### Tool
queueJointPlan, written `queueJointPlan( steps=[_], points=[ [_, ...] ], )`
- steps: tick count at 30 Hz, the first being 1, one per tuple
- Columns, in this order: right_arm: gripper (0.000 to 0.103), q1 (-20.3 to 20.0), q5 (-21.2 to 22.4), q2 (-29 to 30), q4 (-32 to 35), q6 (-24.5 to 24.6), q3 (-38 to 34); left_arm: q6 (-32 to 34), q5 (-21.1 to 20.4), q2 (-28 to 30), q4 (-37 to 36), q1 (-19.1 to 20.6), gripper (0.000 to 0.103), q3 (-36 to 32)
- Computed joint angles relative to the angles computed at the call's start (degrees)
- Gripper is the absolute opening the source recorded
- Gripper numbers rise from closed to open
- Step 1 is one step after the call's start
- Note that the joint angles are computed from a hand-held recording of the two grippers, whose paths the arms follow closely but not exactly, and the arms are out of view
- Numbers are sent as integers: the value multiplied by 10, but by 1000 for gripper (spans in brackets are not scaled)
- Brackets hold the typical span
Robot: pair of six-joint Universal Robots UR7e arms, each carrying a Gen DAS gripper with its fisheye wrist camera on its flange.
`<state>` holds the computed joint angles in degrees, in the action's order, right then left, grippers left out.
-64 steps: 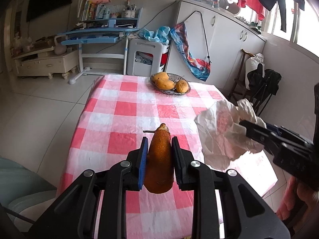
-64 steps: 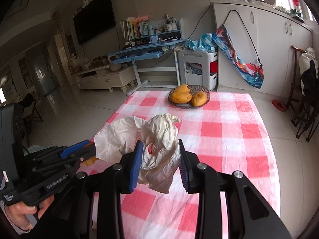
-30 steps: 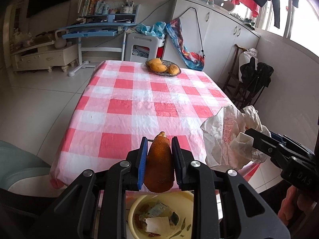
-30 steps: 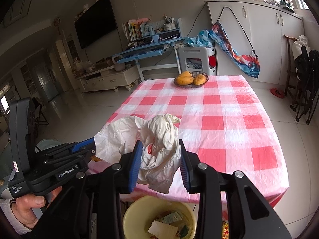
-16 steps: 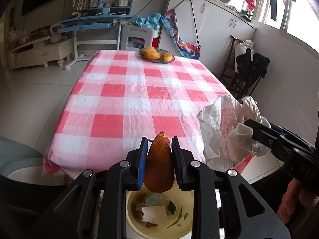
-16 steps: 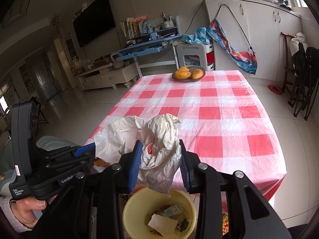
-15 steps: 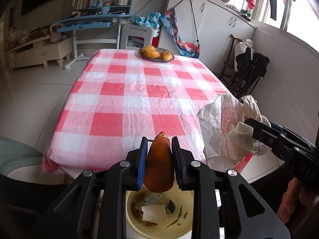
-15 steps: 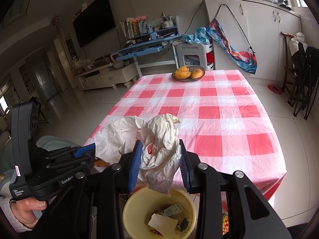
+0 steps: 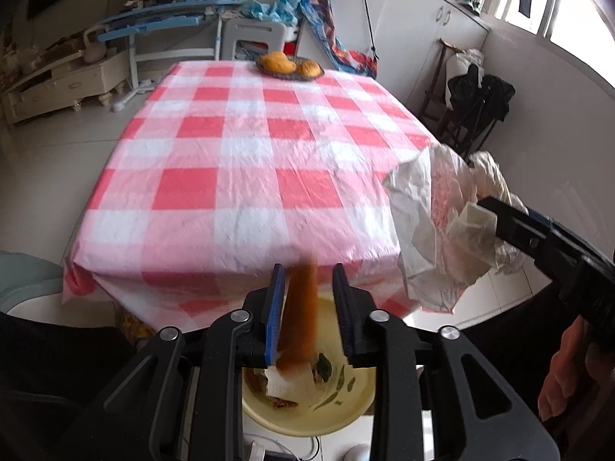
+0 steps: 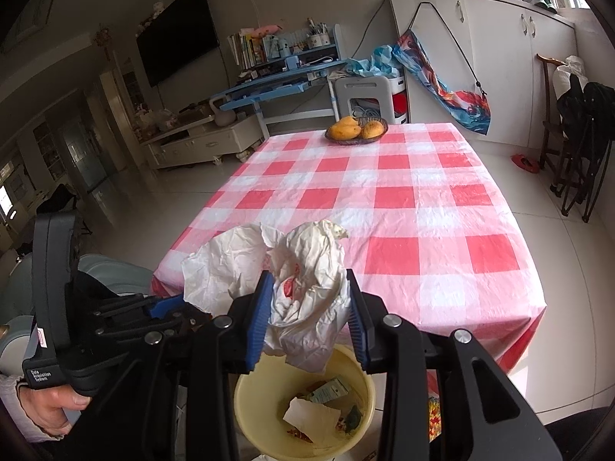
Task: Collect trash
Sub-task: 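Open the left tool to drop the orange peel into the bucket, then lower the white wrap into the bucket and open the right tool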
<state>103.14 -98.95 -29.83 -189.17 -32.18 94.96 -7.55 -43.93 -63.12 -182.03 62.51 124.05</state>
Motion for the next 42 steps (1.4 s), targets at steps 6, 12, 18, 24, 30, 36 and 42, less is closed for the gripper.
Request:
queueJointPlan(
  steps=[6,12,18,24,30,36,42],
  points=[
    [37,0,-5,1,2,1,-1,-3,0,5,12,0,51,-3],
    [37,0,-8,2,2,1,0,-12,15,5,3,-1,60,-3],
    [38,1,-22,8,10,-5,-3,-2,59,11,-47,-8,68,2],
    [38,6,-40,17,18,-22,-7,11,89,13,-94,-13,70,6],
    [38,6,-44,19,24,-26,-7,27,107,18,-130,-17,73,9],
    [38,7,-51,22,35,-27,-8,51,123,27,-164,-22,77,8],
    [51,8,-55,25,46,-27,-11,63,128,30,-176,-24,79,6]
  ],
)
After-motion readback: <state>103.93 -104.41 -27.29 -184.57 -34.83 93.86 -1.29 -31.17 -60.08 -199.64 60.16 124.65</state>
